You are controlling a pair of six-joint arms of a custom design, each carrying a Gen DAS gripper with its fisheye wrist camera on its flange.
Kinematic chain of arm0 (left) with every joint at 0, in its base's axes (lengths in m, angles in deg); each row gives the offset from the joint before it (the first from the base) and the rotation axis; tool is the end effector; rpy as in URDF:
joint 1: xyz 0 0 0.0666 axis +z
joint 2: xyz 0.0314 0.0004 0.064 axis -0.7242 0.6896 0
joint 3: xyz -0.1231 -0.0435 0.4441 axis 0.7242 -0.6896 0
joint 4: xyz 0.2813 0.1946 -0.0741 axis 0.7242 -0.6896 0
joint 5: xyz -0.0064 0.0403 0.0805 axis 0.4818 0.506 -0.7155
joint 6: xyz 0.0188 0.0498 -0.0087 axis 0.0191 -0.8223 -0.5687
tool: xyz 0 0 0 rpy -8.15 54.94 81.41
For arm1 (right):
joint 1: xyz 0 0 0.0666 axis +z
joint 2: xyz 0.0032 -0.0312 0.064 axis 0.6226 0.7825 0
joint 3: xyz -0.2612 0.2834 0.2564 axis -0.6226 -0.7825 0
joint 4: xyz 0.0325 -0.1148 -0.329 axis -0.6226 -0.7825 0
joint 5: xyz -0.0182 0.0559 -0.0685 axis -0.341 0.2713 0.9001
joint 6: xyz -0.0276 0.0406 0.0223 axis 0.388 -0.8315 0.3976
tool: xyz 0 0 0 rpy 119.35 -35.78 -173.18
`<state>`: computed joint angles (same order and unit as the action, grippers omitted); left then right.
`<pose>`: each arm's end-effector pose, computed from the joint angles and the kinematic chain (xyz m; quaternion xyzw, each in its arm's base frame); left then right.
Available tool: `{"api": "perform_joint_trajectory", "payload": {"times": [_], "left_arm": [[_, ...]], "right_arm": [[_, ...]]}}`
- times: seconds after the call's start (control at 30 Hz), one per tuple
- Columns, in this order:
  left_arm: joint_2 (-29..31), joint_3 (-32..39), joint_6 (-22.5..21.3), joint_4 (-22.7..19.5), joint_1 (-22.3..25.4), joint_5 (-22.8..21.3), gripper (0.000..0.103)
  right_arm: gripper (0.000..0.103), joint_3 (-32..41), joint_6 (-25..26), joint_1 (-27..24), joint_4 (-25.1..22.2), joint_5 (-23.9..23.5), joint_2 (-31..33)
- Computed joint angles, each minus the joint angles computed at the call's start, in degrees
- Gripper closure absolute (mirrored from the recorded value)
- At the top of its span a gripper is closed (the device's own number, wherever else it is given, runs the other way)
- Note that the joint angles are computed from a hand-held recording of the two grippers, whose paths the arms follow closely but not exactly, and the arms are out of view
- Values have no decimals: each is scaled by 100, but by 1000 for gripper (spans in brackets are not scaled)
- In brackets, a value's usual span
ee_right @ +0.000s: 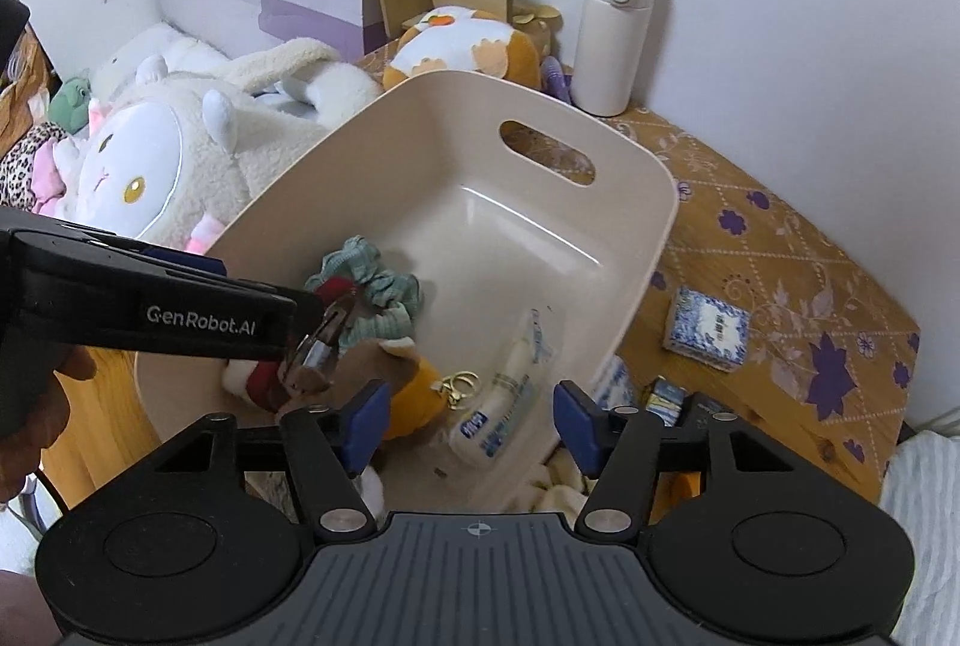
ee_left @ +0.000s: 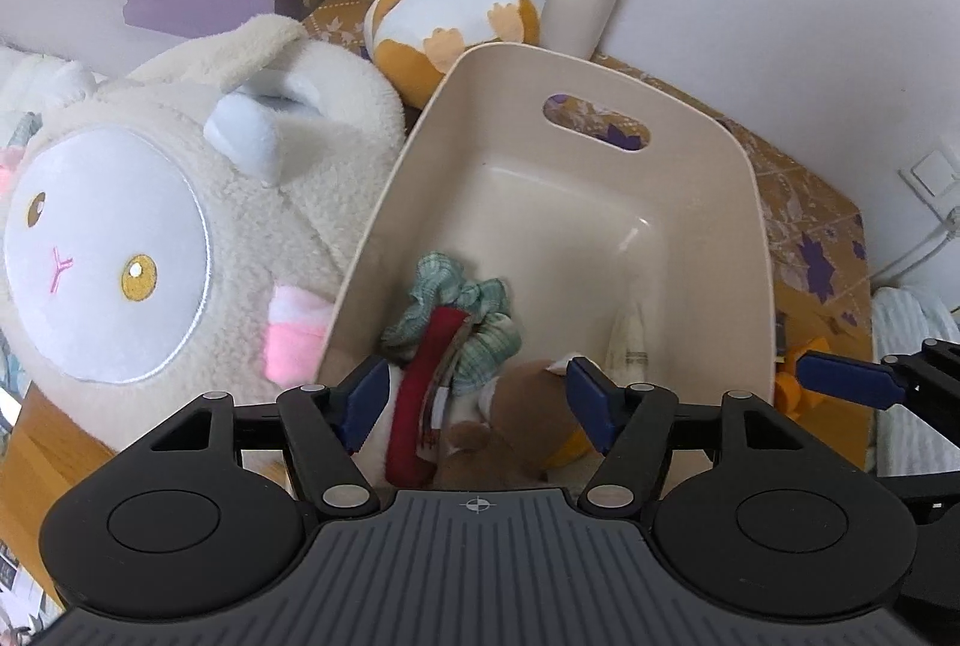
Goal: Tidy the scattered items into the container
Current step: 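Open the left tool to drop the plush while the right tool releases the bag into the basket, then grasp the cream scrunchie with the left tool while the right tool grasps the orange bottle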
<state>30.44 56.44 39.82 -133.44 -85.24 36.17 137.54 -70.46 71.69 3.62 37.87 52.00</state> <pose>0.4119 -0.3327 0.5548 0.1944 0.9530 -0.1118 0.2038 0.3151 0.1955 0.5611 0.0095 0.9696 0.0158 0.2439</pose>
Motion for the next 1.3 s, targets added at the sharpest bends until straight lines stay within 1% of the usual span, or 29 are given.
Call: {"api": "perform_joint_trajectory", "payload": {"times": [0.37,0.53,0.7,0.87,1.0,1.13,1.2,1.3], "left_arm": [[-189,-112,120,94,-574,-130,36],[-179,-97,169,98,-896,-196,36],[-137,-48,203,144,-1205,-222,36],[-93,-53,195,312,-1480,-263,36],[-50,-118,254,505,-1663,-236,36],[26,-188,521,670,-1798,-86,36],[78,-205,673,725,-1885,-113,36],[183,-202,928,751,-1994,-213,33]], "right_arm": [[36,-528,-445,0,-161,274,-767],[36,-853,-645,-125,-296,296,-1175],[36,-1133,-705,-339,-404,254,-1536],[36,-1355,-485,-739,-422,112,-1816],[34,-1506,-170,-1059,-371,-36,-1941],[32,-1665,212,-1446,-285,-262,-2017],[31,-1752,401,-1639,-247,-383,-2048],[29,-1874,699,-1918,-190,-550,-2079]]}}
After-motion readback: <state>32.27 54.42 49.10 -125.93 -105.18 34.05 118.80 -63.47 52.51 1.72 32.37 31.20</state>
